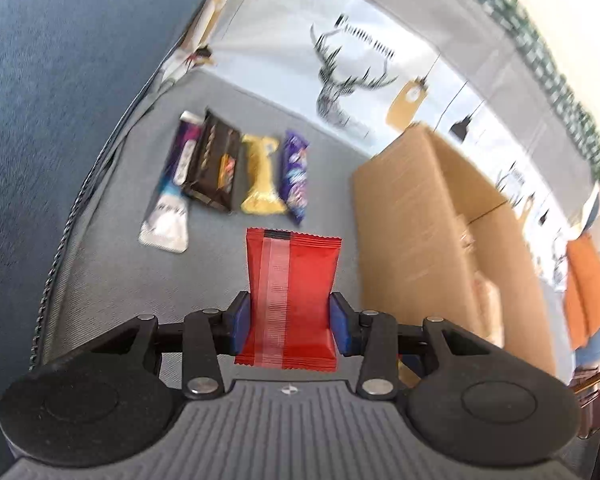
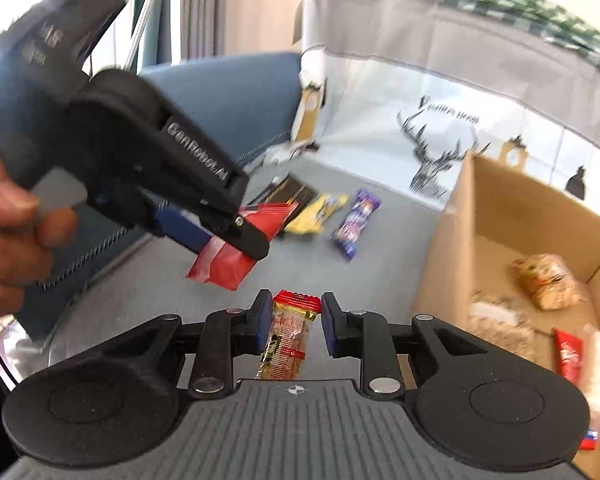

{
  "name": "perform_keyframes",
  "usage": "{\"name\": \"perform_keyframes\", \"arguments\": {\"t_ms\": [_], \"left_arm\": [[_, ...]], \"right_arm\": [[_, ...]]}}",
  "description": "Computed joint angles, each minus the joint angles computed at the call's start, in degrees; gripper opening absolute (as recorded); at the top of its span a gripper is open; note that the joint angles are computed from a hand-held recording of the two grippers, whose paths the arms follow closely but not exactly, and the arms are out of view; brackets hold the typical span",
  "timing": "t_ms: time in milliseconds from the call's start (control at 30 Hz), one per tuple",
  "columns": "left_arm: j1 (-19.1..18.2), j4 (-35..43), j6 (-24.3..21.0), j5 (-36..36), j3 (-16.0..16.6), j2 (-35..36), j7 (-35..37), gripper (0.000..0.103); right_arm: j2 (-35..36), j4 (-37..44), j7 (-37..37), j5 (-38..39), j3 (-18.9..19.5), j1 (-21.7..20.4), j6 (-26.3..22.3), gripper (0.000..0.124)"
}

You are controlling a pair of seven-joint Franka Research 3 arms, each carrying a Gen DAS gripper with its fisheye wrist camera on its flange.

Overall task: Organize snacks
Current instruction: 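Lift the red pack with left gripper while right carries wrapped snack to box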

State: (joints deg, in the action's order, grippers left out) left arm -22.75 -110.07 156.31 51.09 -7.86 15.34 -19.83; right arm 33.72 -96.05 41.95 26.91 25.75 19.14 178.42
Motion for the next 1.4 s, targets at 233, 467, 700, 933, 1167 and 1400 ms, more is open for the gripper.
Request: {"name": "perform_keyframes", "arguments": {"t_ms": [233, 467, 700, 933, 1167, 1400], "left_arm": [[-2.35, 1.94, -0.07, 13.79, 2.06, -0.38, -13.88, 0.046], [-2.31, 5.72, 0.45, 26.59, 2.03, 1.38, -28.04, 0.046], [-3.24, 13.02, -0.39, 33.51, 1.69, 5.94, -33.15, 0.046], [-5.45, 20.44, -0.3, 33.05, 2.97, 11.0, -31.4, 0.046], [-8.36, 28.03, -0.07, 32.61, 5.5, 16.49, -32.82, 0.046], [-10.64, 35.92, 1.47, 26.67, 7.84, 22.81, -27.21, 0.046]], "right_arm": [[0.4, -1.96, -6.53, 3.34, 14.56, -13.3, 4.94, 0.028], [0.87, -0.03, -3.93, 1.99, 18.27, -19.08, 6.27, 0.028], [2.58, 7.42, -1.52, -0.07, 13.33, -18.63, 5.38, 0.028], [2.92, 10.23, 4.21, 1.9, 2.95, -14.32, 2.71, 0.028], [2.89, 8.88, 4.11, 0.17, 1.56, -14.13, 5.46, 0.028], [3.08, 9.16, 7.39, -1.63, -0.34, -13.18, 5.98, 0.028]]}}
